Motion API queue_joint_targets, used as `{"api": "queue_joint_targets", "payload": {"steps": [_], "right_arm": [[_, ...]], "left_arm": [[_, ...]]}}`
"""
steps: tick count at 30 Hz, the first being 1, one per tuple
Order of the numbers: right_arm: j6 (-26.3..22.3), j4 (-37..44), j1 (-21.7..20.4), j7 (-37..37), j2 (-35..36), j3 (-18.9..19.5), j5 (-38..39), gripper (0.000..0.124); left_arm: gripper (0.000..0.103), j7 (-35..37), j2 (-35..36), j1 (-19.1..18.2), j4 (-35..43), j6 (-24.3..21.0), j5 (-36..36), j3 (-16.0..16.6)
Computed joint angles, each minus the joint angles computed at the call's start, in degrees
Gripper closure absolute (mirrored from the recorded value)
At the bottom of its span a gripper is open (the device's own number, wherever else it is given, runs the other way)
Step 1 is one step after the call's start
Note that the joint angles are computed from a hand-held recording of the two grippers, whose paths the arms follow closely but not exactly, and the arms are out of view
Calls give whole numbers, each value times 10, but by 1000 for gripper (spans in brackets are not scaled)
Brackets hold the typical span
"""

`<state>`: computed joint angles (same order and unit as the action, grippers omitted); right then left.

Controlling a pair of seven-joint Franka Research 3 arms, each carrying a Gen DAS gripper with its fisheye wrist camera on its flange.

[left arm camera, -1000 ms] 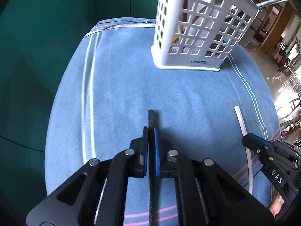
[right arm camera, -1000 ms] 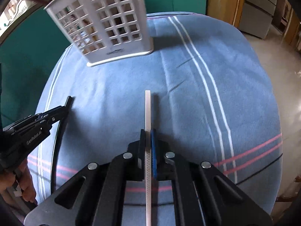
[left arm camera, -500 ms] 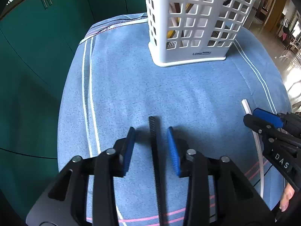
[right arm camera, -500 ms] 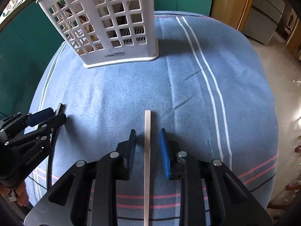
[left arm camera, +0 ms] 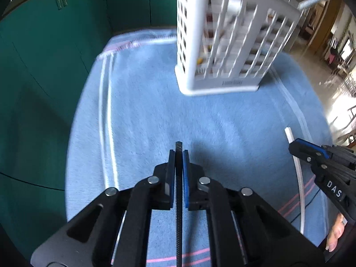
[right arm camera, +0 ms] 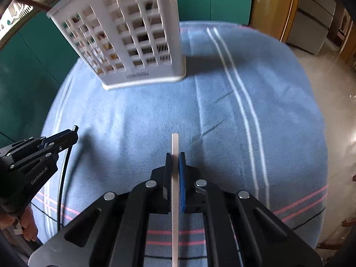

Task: Organize utensils
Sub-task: 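Carry both chopsticks over the caddy and open both grippers to release them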

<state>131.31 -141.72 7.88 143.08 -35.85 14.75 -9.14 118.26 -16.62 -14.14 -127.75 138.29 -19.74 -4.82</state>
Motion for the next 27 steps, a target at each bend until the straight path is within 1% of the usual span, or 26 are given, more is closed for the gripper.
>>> {"api": "queue_joint_targets", "payload": {"steps": [2, 7, 12, 15, 19, 23, 24, 25, 26, 27], "right_arm": [[-10, 6, -3, 9, -34, 9, -12, 117], [-27, 33, -18, 9, -110, 32, -37, 117], [-39, 63, -43, 12, -162, 59, -56, 117], [-31, 68, -59, 4, -179, 62, -63, 117], [-29, 77, -77, -2, -182, 73, -64, 117], [-33, 92, -85, -6, -162, 82, -61, 117], [-34, 92, -84, -6, -157, 82, -60, 117], [-34, 91, -84, -6, -153, 83, -60, 117], [-34, 91, -85, -3, -148, 85, -60, 117], [-35, 90, -84, -2, -144, 85, -59, 117]], "left_arm": [[97, 5, -17, -3, 1, 5, -15, 6], [97, 36, -73, -19, 7, 24, -66, 36], [97, 57, -111, -38, 15, 43, -101, 62], [97, 64, -128, -48, 16, 50, -115, 75], [97, 59, -148, -59, 9, 75, -119, 77], [97, 53, -144, -67, 6, 81, -113, 81], [97, 53, -144, -69, 2, 89, -111, 80], [97, 51, -146, -67, -6, 106, -106, 76], [97, 49, -149, -68, -9, 109, -102, 77], [97, 50, -154, -72, -9, 101, -102, 85]]}}
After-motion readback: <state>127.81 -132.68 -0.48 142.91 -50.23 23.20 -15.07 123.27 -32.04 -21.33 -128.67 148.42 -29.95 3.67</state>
